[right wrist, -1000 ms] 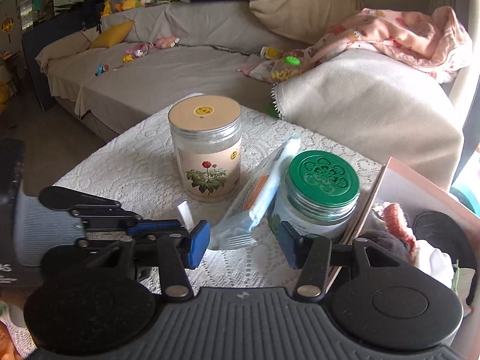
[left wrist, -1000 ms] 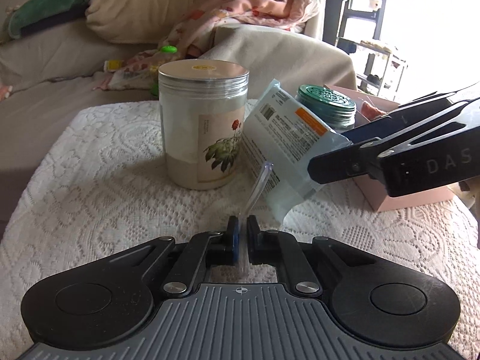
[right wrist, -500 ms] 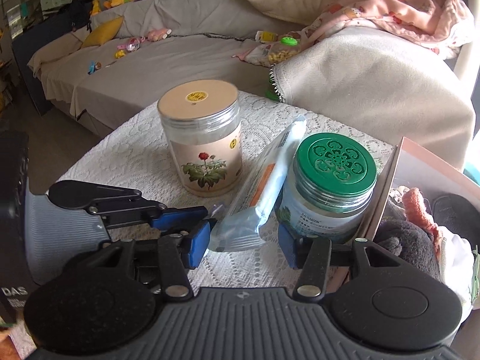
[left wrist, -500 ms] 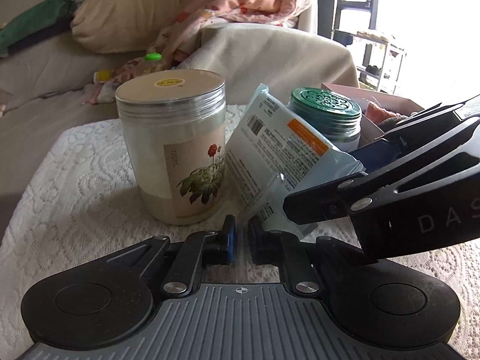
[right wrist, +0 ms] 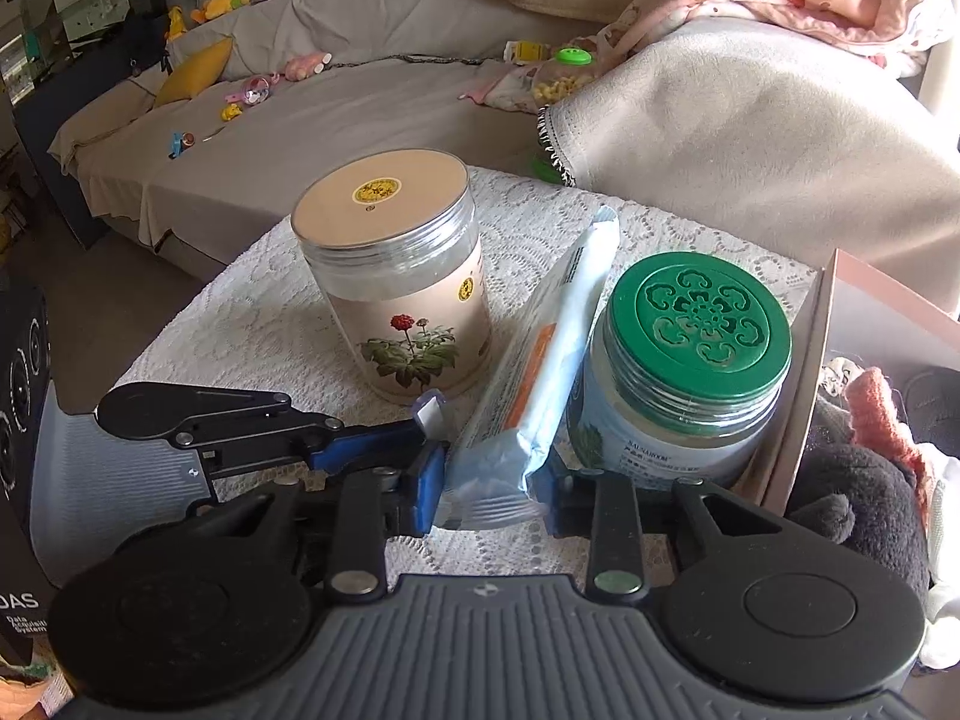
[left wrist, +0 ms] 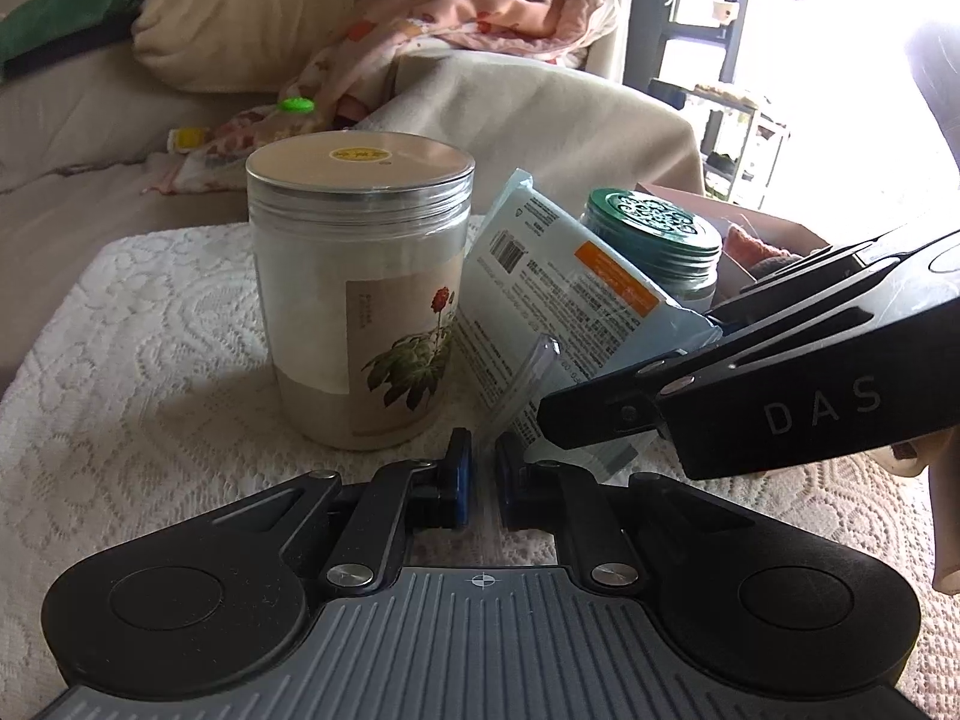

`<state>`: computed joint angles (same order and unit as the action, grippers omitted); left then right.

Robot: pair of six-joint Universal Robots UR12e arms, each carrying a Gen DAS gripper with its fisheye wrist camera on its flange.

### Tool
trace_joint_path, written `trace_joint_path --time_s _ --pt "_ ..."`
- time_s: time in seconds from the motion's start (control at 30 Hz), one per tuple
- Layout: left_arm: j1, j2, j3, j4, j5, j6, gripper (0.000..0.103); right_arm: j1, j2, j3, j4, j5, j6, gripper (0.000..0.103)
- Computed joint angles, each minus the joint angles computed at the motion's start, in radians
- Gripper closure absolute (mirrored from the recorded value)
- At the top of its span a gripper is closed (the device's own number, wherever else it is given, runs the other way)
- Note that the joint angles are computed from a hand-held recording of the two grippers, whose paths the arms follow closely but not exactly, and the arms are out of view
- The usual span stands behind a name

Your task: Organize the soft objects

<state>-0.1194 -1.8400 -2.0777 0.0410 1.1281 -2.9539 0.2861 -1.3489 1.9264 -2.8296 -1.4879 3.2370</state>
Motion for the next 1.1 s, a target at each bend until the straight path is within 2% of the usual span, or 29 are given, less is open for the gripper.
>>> trace_joint_path --time_s 0.23,0.37,0.53,0.67,0.8,0.93,1.1 --pt "0.011 0.007 -0.009 -0.005 -0.021 0.02 0.092 -0.001 0.006 -0.03 0.004 -0.014 0.003 0.075" --pt "0.022 0.008 -0.014 -0.003 -0.05 0.006 0.092 -0.006 0.012 -0.068 0.05 -0.007 0.01 0.075" --pt "0.029 0.006 -0.014 -0.004 -0.069 -0.006 0.093 0.01 0.042 -0.13 0.127 -0.069 -0.03 0.075" --pt "0.025 0.006 -0.013 -0.003 -0.06 -0.005 0.093 0.005 0.062 -0.164 0.177 -0.051 -0.027 0.079" --pt "0.024 0.006 -0.013 -0.002 -0.055 -0.004 0.093 0.014 0.062 -0.161 0.172 -0.071 -0.048 0.082" --pt "0.019 0.009 -0.014 -0.001 -0.042 0.002 0.093 0.012 0.052 -0.151 0.172 -0.055 -0.058 0.083" --pt "0.014 0.013 -0.001 -0.031 -0.032 0.006 0.094 0.01 0.037 -0.142 0.17 -0.06 -0.064 0.087"
